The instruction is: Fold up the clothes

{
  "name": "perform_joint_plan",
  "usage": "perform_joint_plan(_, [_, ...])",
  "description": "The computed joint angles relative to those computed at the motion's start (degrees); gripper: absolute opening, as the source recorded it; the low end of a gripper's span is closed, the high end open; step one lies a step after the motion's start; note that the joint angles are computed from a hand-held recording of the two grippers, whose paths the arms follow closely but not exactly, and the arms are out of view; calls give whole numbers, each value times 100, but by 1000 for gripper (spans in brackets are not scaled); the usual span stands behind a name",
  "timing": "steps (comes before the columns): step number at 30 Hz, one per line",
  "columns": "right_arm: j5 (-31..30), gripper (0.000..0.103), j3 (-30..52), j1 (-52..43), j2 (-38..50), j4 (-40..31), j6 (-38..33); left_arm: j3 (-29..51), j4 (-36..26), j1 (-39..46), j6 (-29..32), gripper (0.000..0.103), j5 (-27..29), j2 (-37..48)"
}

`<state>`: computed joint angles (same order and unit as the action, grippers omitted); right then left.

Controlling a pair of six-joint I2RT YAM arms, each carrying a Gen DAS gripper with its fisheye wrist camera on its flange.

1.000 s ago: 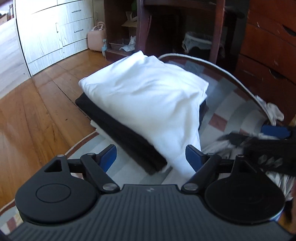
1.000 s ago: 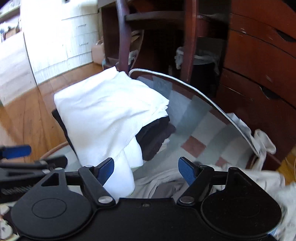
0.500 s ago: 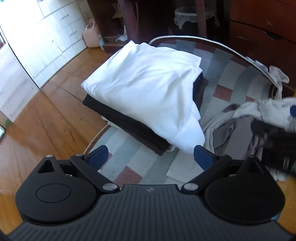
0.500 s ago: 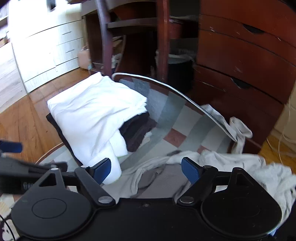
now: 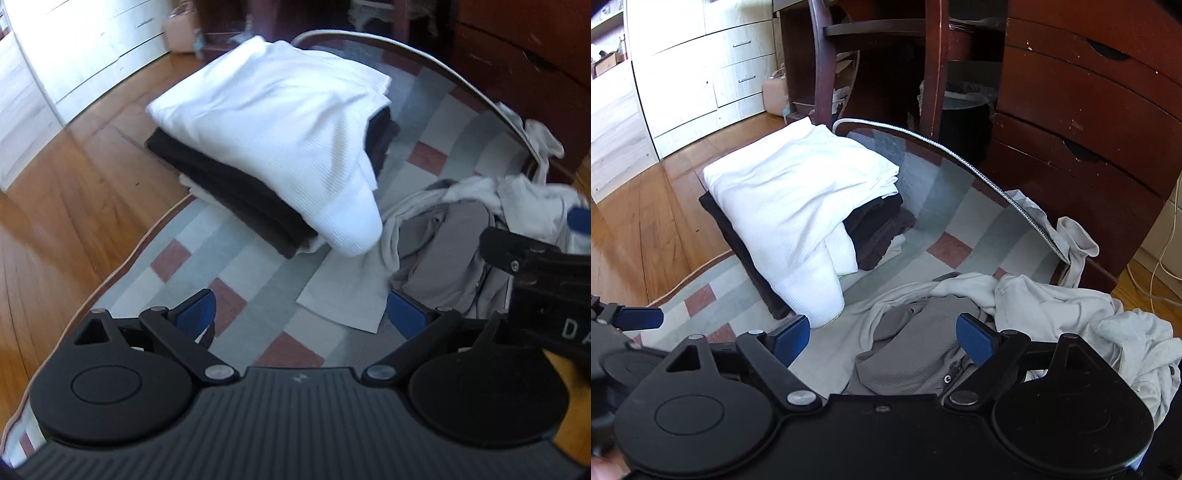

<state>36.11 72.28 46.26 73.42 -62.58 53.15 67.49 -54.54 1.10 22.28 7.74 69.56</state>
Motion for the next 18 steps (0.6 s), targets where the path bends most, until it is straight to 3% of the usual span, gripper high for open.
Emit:
perform_joint_plan(3, [-62,89,-22,-30,-130,-8,15,-8,12,-152,-16,101,-273,-269])
perform_joint_plan(9, [-71,89,-38,-11,-268,-130,-16,12,-187,-377,70,101,-315,-481])
perform_joint_plan(18, [-175,89,-3,-53,-117,-87,-167,-113,-19,-285,228,101,-346,-434])
